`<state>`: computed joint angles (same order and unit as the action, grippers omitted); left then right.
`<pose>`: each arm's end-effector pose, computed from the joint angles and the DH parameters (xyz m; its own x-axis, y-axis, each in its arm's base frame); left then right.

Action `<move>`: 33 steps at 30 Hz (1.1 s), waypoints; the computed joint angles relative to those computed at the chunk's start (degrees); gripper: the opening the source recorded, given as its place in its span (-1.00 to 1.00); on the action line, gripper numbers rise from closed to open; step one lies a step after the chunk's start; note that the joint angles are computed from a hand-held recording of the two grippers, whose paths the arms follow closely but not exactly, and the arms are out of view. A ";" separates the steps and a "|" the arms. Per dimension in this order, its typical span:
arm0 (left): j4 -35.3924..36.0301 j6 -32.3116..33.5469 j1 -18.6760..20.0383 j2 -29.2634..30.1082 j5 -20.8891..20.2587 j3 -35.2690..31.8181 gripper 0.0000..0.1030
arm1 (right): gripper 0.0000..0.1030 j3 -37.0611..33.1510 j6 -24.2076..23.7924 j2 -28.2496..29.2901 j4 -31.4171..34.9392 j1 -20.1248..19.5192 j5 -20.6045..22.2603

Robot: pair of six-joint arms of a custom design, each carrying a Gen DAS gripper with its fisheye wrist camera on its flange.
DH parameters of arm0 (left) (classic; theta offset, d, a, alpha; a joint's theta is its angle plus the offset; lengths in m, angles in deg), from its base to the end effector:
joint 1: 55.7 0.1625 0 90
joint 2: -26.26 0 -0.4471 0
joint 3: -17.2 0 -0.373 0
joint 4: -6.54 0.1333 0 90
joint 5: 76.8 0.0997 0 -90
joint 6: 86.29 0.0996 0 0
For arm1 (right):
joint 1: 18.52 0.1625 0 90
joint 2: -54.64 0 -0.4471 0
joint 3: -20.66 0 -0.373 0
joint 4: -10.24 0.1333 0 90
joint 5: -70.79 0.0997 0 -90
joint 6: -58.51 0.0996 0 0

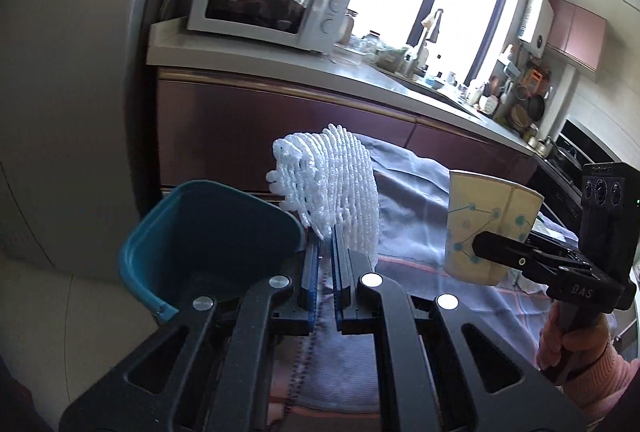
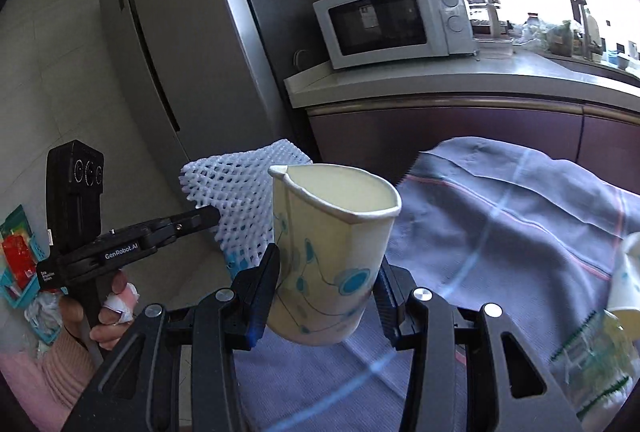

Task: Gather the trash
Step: 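Carry the foam net and cup to the teal bin and open both tools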

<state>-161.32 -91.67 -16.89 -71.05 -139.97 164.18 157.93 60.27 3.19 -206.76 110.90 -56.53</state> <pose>-0.1332 -0.3359 0.2904 -0.7866 0.5074 -0.3518 0.6158 0.6026 -0.5076 0.3313 -0.2882 0.1462 -0.8821 -0.1787 0.4359 -0.4511 0.5872 -0.6721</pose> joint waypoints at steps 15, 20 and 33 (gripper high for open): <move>-5.79 5.39 16.10 14.02 1.41 -9.14 -0.87 | -0.17 -15.93 1.48 7.16 18.65 -9.18 9.56; -6.42 4.96 17.95 17.94 2.22 -10.83 -0.87 | -0.15 -19.36 3.40 8.83 24.91 -10.21 9.03; -8.02 4.51 21.15 21.90 0.70 -10.65 -0.83 | 0.05 -18.42 4.17 8.29 23.99 -10.64 9.17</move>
<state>-169.34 -87.16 4.26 -49.15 -139.27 153.53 139.51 64.43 11.47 -182.77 100.26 -47.37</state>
